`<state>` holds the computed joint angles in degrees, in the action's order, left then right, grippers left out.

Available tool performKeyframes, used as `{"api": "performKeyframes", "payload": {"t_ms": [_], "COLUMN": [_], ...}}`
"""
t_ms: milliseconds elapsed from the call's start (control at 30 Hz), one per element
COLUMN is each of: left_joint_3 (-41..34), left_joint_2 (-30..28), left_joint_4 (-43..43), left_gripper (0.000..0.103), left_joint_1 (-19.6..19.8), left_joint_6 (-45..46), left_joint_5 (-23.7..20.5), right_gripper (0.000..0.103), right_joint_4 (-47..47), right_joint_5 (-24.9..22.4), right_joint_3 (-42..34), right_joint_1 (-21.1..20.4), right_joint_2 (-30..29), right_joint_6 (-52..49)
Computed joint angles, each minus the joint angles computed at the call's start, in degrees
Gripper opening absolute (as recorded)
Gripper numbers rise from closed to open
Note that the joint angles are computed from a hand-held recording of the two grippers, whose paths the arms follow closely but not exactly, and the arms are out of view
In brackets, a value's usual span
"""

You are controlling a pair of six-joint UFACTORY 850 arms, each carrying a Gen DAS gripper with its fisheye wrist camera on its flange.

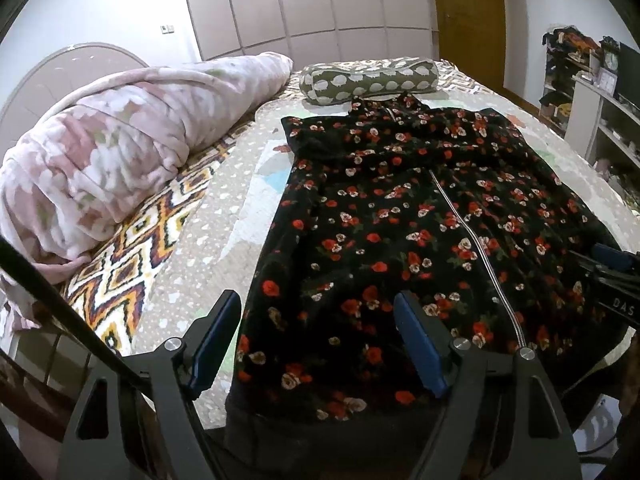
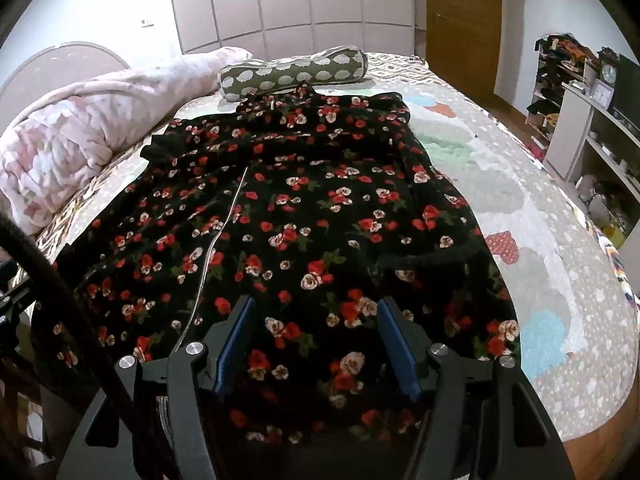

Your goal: Fold large clothes

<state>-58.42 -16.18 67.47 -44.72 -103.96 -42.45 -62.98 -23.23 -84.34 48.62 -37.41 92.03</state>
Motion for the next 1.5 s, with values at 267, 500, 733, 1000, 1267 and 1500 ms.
{"api": "performKeyframes", "payload": {"t_ms": [267, 500, 733, 1000, 1267, 1500], "left_joint_3": [0.1, -0.1, -0.5, -0.7, -0.1, 9.4], "left_joint_2": [-0.1, -0.5, -1.2, -1.7, -1.1, 8.3], "left_joint_4": [-1.5, -2.5, -4.1, -5.2, -5.3, 5.6], "left_gripper": [0.078, 0.078, 0.078, 0.078, 0.078, 0.078], "left_joint_1": [0.4, 0.6, 1.2, 1.6, 2.0, 6.8], "left_joint_6": [1.6, 2.8, 4.7, 5.8, 5.8, -11.7], "left_joint_5": [2.0, 3.5, 4.9, 5.7, 6.9, 13.3], "right_gripper": [0.067, 0.068, 0.068, 0.068, 0.068, 0.075], "right_joint_4": [1.8, 3.1, 3.5, 2.9, -0.8, -20.7], "right_joint_5": [-0.2, -0.3, -0.4, -0.4, 0.2, 0.3], "right_joint_3": [-0.3, -0.5, -0.4, 0.0, 2.0, 12.1], "right_joint_1": [-0.1, -0.1, -0.1, -0.3, -0.7, -3.4], "right_joint_2": [-0.5, -0.9, -1.0, -0.9, 0.6, 9.5], "right_joint_6": [-1.7, -2.9, -3.0, -2.0, 2.2, 24.9]}}
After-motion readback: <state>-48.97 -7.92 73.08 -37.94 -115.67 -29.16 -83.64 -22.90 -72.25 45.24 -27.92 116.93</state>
